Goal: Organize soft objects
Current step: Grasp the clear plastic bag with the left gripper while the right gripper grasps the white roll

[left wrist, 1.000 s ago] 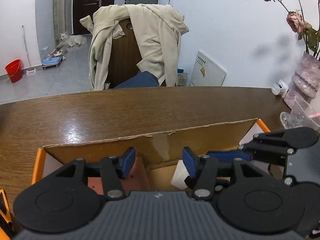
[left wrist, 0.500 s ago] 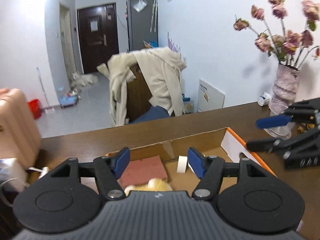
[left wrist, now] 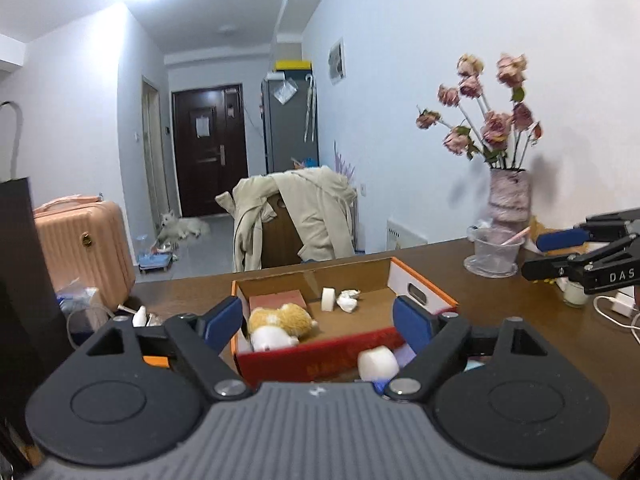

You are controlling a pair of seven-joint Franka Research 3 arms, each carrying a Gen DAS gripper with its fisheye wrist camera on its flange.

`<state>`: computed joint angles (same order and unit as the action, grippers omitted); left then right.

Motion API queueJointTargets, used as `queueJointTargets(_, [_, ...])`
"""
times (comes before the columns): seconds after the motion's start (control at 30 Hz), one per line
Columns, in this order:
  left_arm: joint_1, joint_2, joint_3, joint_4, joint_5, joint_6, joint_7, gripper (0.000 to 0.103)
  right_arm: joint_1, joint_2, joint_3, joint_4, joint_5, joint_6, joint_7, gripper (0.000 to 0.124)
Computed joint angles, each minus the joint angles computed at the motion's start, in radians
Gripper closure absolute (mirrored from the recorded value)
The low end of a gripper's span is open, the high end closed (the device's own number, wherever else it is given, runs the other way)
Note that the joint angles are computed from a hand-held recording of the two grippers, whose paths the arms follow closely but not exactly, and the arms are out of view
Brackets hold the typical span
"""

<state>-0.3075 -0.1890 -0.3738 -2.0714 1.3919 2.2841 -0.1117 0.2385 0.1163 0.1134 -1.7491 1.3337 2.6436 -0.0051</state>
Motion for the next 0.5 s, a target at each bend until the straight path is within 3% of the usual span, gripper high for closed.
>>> queueJointTargets(0.1, [-0.03,-0.045,-0.041,-0.081,0.021,-0.047,-0.135,0.015,0.008,-0.12,-0.003,-0.173,0.178,0.047,-0.15,0.058])
queueJointTargets(0.2, [-0.062,-0.086,-0.073,-0.161,-0.009,-0.083,-0.233,0.015,0.033,-0.198,-0.03,-0.303,0.303,0.036,-0.21,0.052])
queueJointTargets(0.27, [-0.081,-0.097,-0.086,-0.196,-0.045,-0.101,-0.25,0.013,0.051,-0.22,-0.037,-0.36,0.322,0.054,-0.181,0.052])
queueJointTargets(0.5, [-0.06,-0.131,-0.054,-0.257,-0.059,-0.002,-0.283,0.012,0.103,-0.218,-0.025,-0.392,0.313,0.152,-0.146,0.054])
